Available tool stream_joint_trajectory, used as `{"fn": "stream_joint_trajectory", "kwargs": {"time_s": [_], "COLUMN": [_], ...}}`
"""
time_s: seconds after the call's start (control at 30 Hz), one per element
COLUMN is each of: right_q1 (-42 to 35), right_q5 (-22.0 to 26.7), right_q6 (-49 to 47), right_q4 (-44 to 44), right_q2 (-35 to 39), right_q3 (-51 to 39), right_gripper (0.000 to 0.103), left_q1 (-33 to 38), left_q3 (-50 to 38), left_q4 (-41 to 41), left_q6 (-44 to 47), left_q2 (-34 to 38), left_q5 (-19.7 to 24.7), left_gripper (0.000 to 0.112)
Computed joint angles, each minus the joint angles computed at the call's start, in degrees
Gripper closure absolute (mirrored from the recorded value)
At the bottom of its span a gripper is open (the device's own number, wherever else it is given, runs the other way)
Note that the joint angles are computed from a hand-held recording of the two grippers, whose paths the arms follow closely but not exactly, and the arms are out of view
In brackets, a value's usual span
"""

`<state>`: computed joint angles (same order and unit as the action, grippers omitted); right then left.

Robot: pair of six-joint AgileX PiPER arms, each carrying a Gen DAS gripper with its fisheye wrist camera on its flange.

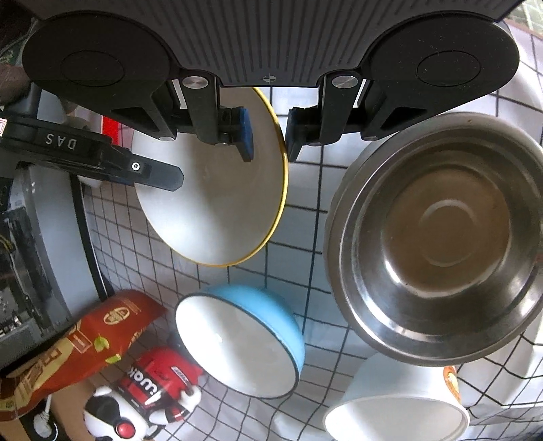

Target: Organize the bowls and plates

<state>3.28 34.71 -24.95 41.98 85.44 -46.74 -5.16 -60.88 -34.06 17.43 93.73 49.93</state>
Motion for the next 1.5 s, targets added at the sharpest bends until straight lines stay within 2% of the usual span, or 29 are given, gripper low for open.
{"fn": "stream_joint_trajectory", "kwargs": {"time_s": [0.2,0.3,0.37,0.43,0.57,0.67,0.73,0.8,0.9,1.03,1.13,1.3,1.37,1.4,1.43,1.5], "right_q1": [2.77,4.48,4.71,5.04,6.6,5.31,4.0,4.5,5.79,4.86,4.76,3.21,2.5,1.93,1.4,0.62], "right_q5": [-1.48,-2.06,-1.42,-0.35,2.13,4.61,6.63,8.84,9.97,9.62,11.4,10.29,9.39,9.83,10.62,12.43], "right_q6": [6.98,16.97,20.56,24.53,31.7,30.57,29.0,32.1,38.55,40.73,40.86,32.0,29.03,27.9,26.99,25.01], "right_q4": [-4.19,-13.58,-17.9,-22.59,-31.57,-28.65,-25.87,-28.99,-34.52,-34.86,-35.96,-26.78,-21.56,-19.34,-17.23,-13.83], "right_q2": [-0.88,-2.76,-5.27,-6.72,-5.8,-2.13,2.27,7.47,14.57,21.88,26.42,28.63,29.42,29.81,30.4,30.89], "right_q3": [0.1,-1.6,-3.26,-6.89,-19.29,-30.01,-36.33,-40.79,-41.69,-41.42,-44.04,-42.85,-42.08,-41.99,-42.12,-42.38], "right_gripper": [0.042,0.042,0.042,0.042,0.038,0.026,0.017,0.016,0.016,0.016,0.015,0.015,0.018,0.027,0.04,0.047], "left_q1": [1.33,1.75,3.44,5.1,5.08,4.4,2.6,1.01,-0.3,0.21,-0.24,-0.9,-1.16,-1.16,-1.09,-1.36], "left_q3": [-3.46,-7.7,-11.39,-17.02,-30.13,-40.21,-44.93,-47.06,-46.79,-48.2,-50.57,-59.27,-61.5,-62.04,-63.1,-66.05], "left_q4": [1.45,4.01,2.25,0.13,-0.38,-1.31,1.76,6.51,11.08,12.4,13.45,14.57,14.77,14.41,13.83,14.33], "left_q6": [1.93,2.62,5.36,6.41,6.8,7.68,7.04,3.44,1.16,0.75,0.72,1.58,2.58,3.37,3.98,3.68], "left_q2": [1.27,1.06,1.26,2.74,6.02,10.72,14.07,17.07,20.08,24.05,27.31,34.3,36.16,36.98,38.03,40.39], "left_q5": [4.48,8.25,10.69,13.47,13.23,13.18,12.26,10.51,7.66,7.92,7.91,11.06,11.67,11.53,12.12,14.15], "left_gripper": [0.089,0.089,0.089,0.089,0.089,0.088,0.085,0.085,0.084,0.084,0.084,0.084,0.083,0.078,0.078,0.079]}}
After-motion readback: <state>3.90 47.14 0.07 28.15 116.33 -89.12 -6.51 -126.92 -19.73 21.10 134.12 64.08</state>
